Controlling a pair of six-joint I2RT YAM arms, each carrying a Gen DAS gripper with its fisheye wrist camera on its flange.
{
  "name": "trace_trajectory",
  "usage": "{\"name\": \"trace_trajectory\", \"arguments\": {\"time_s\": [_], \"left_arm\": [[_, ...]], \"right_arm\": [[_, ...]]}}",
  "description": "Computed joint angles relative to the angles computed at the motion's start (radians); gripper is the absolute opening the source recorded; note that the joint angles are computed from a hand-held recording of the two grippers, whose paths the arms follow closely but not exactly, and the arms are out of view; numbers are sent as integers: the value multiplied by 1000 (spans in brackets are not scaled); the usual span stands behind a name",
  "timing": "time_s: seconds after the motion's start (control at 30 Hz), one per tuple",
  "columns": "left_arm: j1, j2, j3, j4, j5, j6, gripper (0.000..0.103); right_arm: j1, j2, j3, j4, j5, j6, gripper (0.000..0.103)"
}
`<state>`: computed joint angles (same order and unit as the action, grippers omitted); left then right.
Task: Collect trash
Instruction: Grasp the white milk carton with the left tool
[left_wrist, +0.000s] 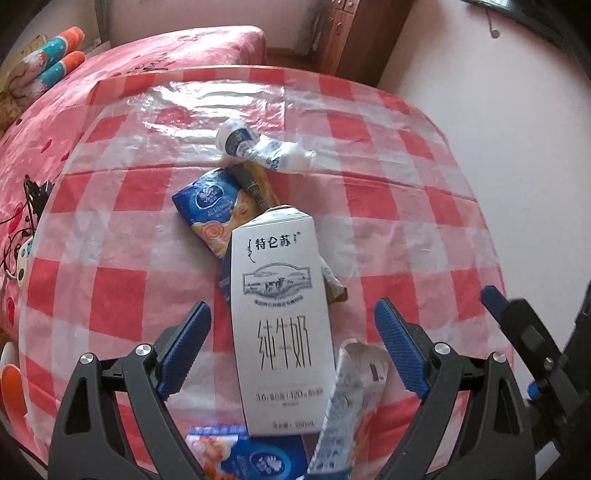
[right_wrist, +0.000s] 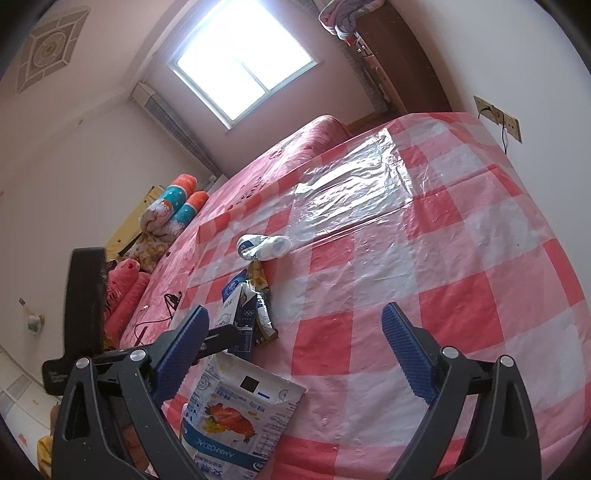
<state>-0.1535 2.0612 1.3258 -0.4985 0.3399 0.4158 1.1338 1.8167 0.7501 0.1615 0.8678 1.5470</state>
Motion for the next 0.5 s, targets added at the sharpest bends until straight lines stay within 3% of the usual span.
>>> {"name": "trace_trajectory", "arguments": {"time_s": [0.1, 0.17, 0.37, 0.5], "left_arm": [[-1, 39, 32, -4, -1, -27, 90], [0, 56, 47, -9, -6, -40, 80], [11, 86, 76, -27, 5, -55, 63], [23, 85, 71, -16, 26, -55, 62]], "right_arm": [[-5, 0, -11, 23, -9, -2, 93], [-8, -1, -23, 43, -15, -4, 93], [-16, 5, -36, 80, -34, -24, 93], [-25, 13, -39, 118, -63, -57, 93]]}}
